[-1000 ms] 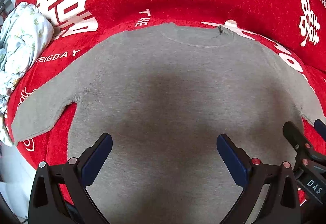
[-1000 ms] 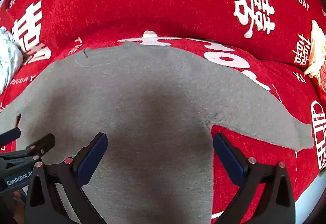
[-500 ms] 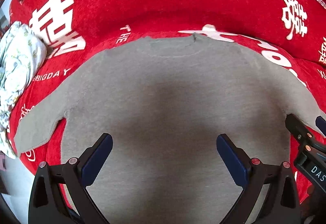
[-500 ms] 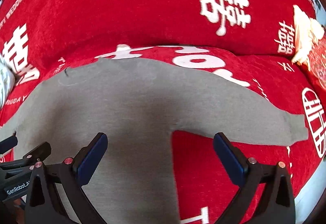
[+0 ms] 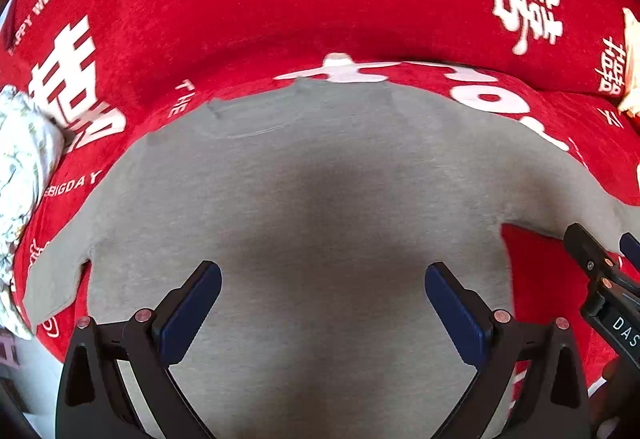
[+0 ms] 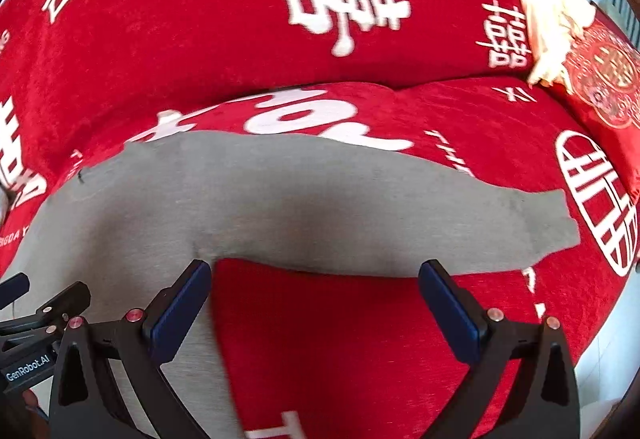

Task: Fold small clothes
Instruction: 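Move the right gripper to the sweater sleeve cuff and grasp it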

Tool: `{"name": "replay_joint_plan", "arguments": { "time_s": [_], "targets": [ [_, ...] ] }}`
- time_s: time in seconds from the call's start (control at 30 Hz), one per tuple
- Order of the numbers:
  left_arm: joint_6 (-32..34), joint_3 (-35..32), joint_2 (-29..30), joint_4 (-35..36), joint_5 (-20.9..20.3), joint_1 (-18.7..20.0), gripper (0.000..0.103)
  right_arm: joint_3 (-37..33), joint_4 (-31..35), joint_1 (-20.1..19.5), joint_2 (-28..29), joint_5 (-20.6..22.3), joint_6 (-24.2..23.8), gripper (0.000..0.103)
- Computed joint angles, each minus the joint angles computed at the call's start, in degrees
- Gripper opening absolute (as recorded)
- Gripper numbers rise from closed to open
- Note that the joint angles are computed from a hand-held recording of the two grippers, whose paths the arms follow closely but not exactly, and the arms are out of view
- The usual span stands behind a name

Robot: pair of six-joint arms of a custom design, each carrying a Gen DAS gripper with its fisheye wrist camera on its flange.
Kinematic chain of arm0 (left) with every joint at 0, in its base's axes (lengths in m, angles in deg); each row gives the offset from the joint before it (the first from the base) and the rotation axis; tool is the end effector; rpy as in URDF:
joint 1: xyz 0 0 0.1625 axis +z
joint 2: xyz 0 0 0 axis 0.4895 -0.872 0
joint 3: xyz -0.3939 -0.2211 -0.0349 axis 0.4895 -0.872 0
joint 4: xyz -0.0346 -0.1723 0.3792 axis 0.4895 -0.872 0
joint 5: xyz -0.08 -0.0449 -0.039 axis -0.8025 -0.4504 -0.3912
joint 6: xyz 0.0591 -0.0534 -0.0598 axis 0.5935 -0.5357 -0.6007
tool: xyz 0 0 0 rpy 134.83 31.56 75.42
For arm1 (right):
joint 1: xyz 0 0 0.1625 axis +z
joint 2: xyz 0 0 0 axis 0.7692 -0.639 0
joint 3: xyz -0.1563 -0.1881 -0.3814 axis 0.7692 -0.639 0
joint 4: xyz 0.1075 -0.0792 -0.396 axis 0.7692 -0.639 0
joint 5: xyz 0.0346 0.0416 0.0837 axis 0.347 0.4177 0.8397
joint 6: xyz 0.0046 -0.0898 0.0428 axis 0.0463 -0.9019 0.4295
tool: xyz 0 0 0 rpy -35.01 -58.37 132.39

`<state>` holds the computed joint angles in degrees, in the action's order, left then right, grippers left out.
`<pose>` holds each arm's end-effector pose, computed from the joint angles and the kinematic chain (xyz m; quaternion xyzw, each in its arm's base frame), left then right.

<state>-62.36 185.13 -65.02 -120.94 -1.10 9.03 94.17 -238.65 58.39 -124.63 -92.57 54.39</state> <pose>-0.3107 -0.5103 0.1688 0.1495 0.8869 -0.1737 0.4012 0.2040 -0.4418 0.2394 -0.0278 -0.8622 0.3318 0.3818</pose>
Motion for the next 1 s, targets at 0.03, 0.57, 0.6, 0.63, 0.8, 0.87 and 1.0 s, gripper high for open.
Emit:
{"name": "replay_joint_plan", "arguments": {
  "time_s": [0.03,0.57,0.6,0.63,0.8,0.87,1.0],
  "targets": [
    [0.26,-0.23,0.56,-0.33,-0.06,-0.25,0.102,0.31,-0.13,-0.25,-0.47,-0.04,-0.05,0.103],
    [3.44,-3.63,8.26,-3.94,-1.72,-1.82,0.102,5.58,-4.23,-7.44,-8.04,-0.67,-2.24,0.103],
    [3.65,-3.93,8.73,-3.97,-1.9,-1.85,0.102,5.78,-4.61,-7.91,-8.37,-0.7,-2.53,0.103],
    [3.93,-4.28,9.3,-4.14,-2.01,-1.91,0.102,6.07,-5.15,-8.46,-8.81,-0.71,-2.88,0.103],
    [4.8,-5.85,11.5,-5.04,-2.72,-2.16,0.102,6.87,-6.62,-10.93,-10.61,-0.74,-4.27,0.103],
    [5.15,-6.41,12.33,-5.33,-2.87,-2.33,0.102,7.35,-6.73,-12.29,-11.81,-0.1,-4.14,0.103],
    [6.12,-7.51,14.11,-6.3,-3.59,-2.66,0.102,8.16,-6.97,-14.39,-13.6,0.54,-3.99,0.103]
  ]
}}
